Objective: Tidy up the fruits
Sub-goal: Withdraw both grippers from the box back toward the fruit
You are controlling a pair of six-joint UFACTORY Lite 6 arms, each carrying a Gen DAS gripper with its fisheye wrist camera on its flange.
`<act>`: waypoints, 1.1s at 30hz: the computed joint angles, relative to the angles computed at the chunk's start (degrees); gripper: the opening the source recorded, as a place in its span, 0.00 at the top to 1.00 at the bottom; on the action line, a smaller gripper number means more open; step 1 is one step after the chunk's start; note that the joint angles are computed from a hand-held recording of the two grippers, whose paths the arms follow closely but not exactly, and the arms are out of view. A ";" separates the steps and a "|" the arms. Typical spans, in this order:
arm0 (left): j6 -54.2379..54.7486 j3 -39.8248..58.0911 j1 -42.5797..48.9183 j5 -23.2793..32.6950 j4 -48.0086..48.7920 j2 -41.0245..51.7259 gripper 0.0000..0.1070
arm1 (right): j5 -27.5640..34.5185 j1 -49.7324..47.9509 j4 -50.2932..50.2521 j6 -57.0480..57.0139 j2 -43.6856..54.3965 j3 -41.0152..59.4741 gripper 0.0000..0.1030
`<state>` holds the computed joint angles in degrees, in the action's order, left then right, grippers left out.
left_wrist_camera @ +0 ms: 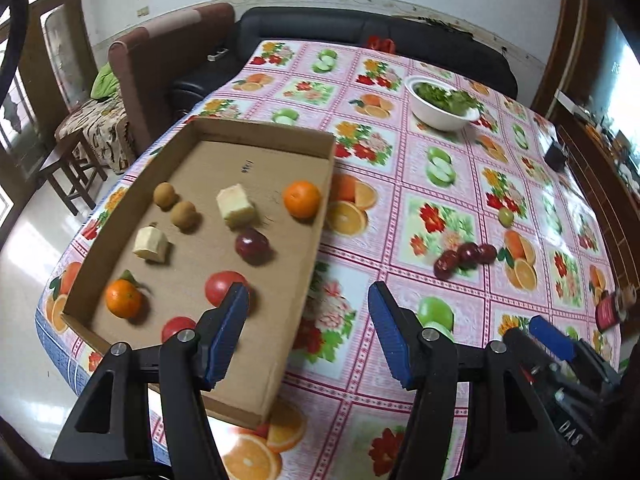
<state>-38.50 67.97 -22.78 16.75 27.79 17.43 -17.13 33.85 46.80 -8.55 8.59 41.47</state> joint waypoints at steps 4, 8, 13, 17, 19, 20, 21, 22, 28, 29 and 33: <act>0.81 0.14 -1.85 0.19 -1.04 0.63 0.43 | -1.75 -2.42 -1.87 2.75 -4.73 -5.98 0.44; 3.20 1.07 -3.68 0.66 -3.23 2.00 0.43 | -2.53 -5.12 -4.53 5.46 -7.66 -9.77 0.44; 3.89 2.48 -5.59 1.26 -3.36 3.76 0.43 | -3.14 -8.01 -10.69 11.26 -9.31 -12.76 0.44; 6.68 3.85 -5.87 1.91 -6.27 5.27 0.43 | -3.53 -9.66 -15.80 16.10 -9.07 -13.76 0.44; 6.56 4.17 -6.09 2.18 -6.00 5.73 0.43 | -3.67 -10.19 -17.48 17.78 -8.98 -14.21 0.44; 7.03 4.21 -6.10 2.09 -6.37 5.88 0.43 | -3.79 -10.42 -18.19 18.51 -9.05 -14.51 0.44; 7.11 4.25 -6.14 2.01 -6.44 6.04 0.43 | -3.87 -10.66 -18.75 19.04 -9.00 -14.63 0.44; 7.07 4.35 -6.19 1.94 -6.41 6.27 0.43 | -3.94 -10.82 -19.12 19.35 -8.92 -14.75 0.44; 16.98 8.60 -5.91 1.87 -15.94 10.77 0.43 | -3.52 -14.29 -29.14 26.87 -5.71 -12.86 0.44; 17.64 9.76 -6.02 2.20 -16.50 11.73 0.43 | -3.61 -15.46 -31.57 28.53 -4.54 -11.98 0.44; 27.67 16.77 -5.94 4.05 -25.34 17.03 0.43 | -1.50 -22.19 -40.20 33.46 2.66 -4.14 0.45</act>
